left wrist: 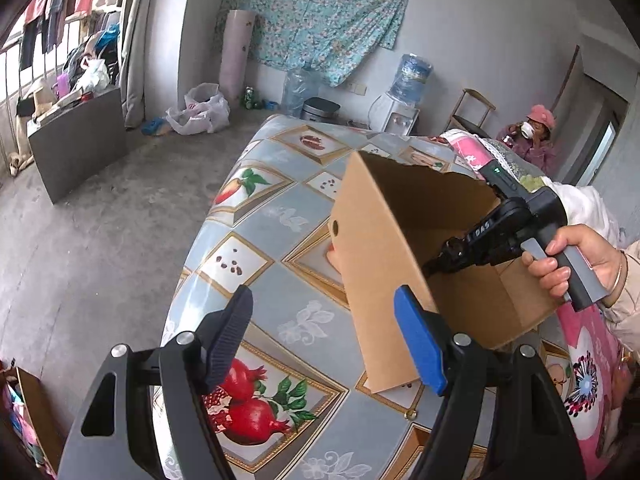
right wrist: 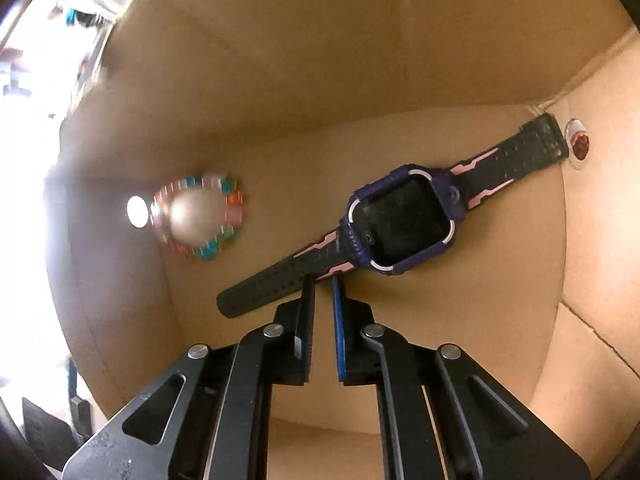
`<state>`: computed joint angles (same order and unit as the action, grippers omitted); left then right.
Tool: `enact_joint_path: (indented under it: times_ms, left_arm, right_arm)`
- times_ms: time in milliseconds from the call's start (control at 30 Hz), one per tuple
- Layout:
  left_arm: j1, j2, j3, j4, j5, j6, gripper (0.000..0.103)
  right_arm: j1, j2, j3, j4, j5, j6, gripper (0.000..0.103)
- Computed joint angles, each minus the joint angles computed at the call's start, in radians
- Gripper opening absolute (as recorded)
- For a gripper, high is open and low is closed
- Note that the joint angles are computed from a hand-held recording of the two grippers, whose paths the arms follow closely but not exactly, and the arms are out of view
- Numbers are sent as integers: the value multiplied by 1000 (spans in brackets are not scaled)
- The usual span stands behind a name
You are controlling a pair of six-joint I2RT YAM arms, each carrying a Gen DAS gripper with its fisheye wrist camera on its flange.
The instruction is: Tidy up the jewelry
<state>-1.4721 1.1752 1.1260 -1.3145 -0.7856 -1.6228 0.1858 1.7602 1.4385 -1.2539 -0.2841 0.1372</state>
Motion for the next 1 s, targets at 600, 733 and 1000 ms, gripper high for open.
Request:
enact_joint_path:
  times_ms: [600, 733, 1000]
  left_arm:
    - [-244, 43, -5, -139, -82, -309, 77]
    - [-301, 65, -20, -74, -115, -307, 78]
    - [-150, 261, 51, 128, -33, 46, 80]
  right_arm:
    - [-93, -382, 29, -53, -79, -86, 47]
    - [-290, -670, -37, -131, -228, -299, 62]
    - [-827, -934, -309, -274, -363, -663, 63]
